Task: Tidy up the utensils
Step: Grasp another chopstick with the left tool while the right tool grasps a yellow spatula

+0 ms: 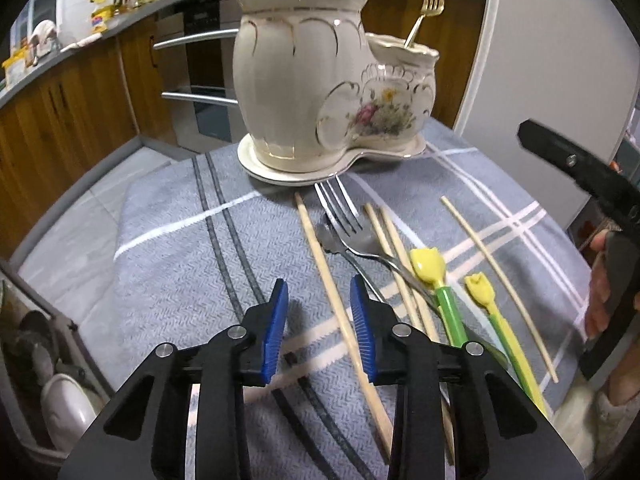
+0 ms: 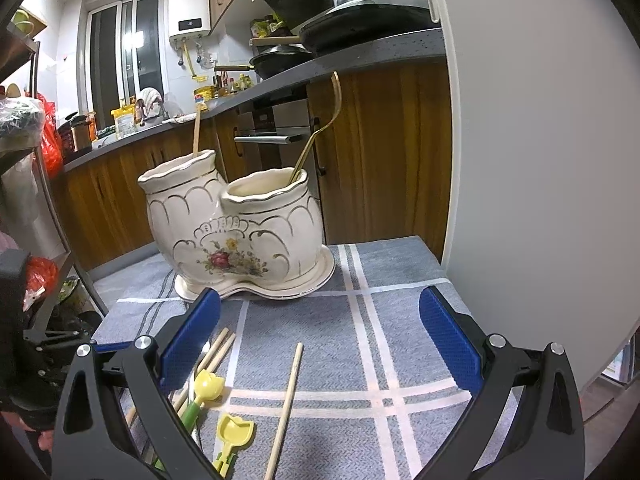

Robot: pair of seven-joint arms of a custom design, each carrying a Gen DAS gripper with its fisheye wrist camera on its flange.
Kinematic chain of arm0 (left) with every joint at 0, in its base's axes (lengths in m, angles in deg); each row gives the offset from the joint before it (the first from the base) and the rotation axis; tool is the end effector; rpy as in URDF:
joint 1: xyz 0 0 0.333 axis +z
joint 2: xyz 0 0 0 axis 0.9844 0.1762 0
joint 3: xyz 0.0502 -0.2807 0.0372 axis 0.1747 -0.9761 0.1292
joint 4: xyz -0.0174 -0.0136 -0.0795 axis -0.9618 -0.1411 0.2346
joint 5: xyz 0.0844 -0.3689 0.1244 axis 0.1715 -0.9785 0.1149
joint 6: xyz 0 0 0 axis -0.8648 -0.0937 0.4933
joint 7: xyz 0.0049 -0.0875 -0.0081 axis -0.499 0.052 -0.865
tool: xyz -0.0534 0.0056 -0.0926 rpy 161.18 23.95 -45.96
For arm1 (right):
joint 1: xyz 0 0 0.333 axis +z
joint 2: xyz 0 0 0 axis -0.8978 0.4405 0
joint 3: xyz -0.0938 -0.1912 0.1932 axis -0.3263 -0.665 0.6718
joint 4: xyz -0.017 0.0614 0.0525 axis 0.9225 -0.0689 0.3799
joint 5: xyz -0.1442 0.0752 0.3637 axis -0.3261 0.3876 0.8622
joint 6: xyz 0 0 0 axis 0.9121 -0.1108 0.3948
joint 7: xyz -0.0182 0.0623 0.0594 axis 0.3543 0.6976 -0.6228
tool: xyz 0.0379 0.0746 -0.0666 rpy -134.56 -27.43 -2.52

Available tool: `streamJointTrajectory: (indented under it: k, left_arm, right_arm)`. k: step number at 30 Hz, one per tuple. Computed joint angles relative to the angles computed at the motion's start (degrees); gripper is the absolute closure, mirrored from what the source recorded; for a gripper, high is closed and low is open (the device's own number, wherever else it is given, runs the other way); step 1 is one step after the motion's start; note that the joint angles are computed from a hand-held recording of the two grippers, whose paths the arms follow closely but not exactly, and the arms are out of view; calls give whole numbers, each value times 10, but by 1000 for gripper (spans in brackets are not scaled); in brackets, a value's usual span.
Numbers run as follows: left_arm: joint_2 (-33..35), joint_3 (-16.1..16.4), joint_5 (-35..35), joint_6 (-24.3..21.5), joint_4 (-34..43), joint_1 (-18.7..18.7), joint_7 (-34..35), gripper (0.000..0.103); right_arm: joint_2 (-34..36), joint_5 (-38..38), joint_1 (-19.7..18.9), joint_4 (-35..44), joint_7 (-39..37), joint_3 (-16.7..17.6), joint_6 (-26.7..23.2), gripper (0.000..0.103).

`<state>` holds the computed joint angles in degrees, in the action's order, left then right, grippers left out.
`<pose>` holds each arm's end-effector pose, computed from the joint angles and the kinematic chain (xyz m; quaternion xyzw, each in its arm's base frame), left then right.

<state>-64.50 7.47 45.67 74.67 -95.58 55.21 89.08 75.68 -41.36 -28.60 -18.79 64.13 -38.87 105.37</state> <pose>0.5894 -0.3575 0.4591 -0.6214 0.7002 -0.2815 0.2106 0.6128 0.3983 0.4898 -0.6619 0.5280 -0.2703 0.4583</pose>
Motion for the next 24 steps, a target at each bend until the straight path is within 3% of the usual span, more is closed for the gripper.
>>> streamJointTrajectory:
  k: [6,11,14,20,24]
  left_arm:
    - [22,-5,-25,-31,34,2,31,73]
    - [28,2,-19,-43,45,-2,39,94]
    - [16,1,-31,-29,25,6,41,96]
    - [-18,7,-6,-8,-22,9,8,96]
    - [-36,4,13,4,-44,16,-9,96]
  right_arm:
    - [1,2,-2,1,-2,1,0,5]
    - [2,11,-8,2,-19,10,-5,5]
    - [2,32,-19,1,-52,29,-5,5]
    - [8,139,-78,0,-223,132,-16,5]
    - [20,194,-85,16,-308,162,-59,9]
